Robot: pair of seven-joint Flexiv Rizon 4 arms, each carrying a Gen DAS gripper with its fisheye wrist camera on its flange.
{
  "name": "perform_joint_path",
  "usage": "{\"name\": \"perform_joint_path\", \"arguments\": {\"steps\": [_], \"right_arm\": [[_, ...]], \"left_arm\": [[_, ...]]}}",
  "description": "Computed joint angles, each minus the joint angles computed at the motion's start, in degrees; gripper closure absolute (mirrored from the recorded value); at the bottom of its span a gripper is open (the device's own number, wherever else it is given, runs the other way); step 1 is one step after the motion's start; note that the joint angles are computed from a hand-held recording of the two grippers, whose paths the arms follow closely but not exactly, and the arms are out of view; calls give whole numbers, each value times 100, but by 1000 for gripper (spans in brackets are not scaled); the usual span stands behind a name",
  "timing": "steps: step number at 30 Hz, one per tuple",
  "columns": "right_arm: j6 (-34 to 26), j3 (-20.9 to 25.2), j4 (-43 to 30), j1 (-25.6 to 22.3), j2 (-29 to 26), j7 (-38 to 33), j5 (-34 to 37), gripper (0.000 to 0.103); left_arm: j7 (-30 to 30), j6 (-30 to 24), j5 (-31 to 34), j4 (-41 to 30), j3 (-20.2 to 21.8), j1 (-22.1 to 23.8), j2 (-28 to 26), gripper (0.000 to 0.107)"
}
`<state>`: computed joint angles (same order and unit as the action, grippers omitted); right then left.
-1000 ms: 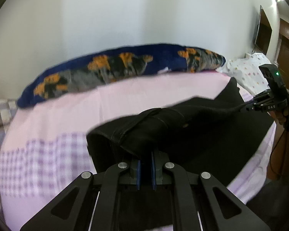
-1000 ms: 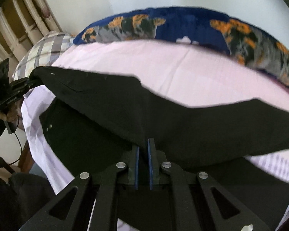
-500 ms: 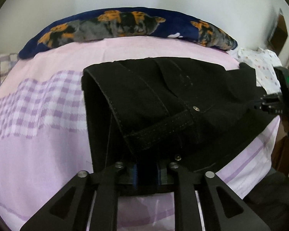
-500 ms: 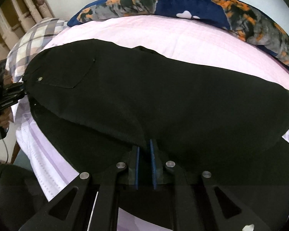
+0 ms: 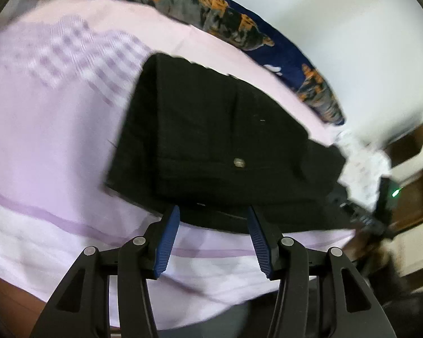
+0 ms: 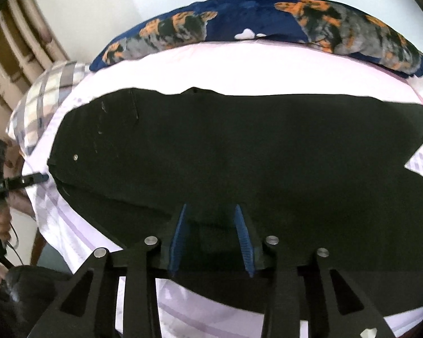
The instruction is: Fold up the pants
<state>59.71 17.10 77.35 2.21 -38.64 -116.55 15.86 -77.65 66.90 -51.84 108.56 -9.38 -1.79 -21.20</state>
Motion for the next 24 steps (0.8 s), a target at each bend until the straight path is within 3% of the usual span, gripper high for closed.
{"name": "perform_joint_path", "arguments": {"steps": [2, 8, 11, 12, 13, 16, 18, 21, 24], "right_arm": [[21, 12, 14, -46, 8, 66, 85, 67], [0, 59, 99, -296, 50, 273, 442, 67], [-206, 143, -88, -540, -60, 505, 804, 65], [-289, 175, -205, -622, -128, 582, 942, 65], [-355, 199, -311, -692, -190, 669, 1082, 65], [-466, 254, -560, -851, -341, 820, 1435, 65], [-492, 251, -733, -919, -464, 986, 1629, 65], [-592, 306, -1035, -1059, -674, 1234, 1943, 65], [-616, 377, -1348, -1206, -892, 1373, 2236, 66]], "left_arm": [[141, 14, -696, -29, -282, 73, -123, 56], [-64, 328, -1997, -251, -486, -12, -472, 55], [254, 962, -2466, -288, -486, -201, -497, 56], [373, 1060, -2645, -311, -512, -229, -506, 59], [469, 1188, -2834, -341, -522, -274, -518, 69], [67, 1362, -2482, -382, -333, -397, -589, 88], [-43, 1522, -2399, -362, -339, -414, -556, 90], [-470, 1692, -1748, -434, -235, -435, -543, 91], [-629, 1833, -1558, -488, -383, -262, -498, 92]]}}
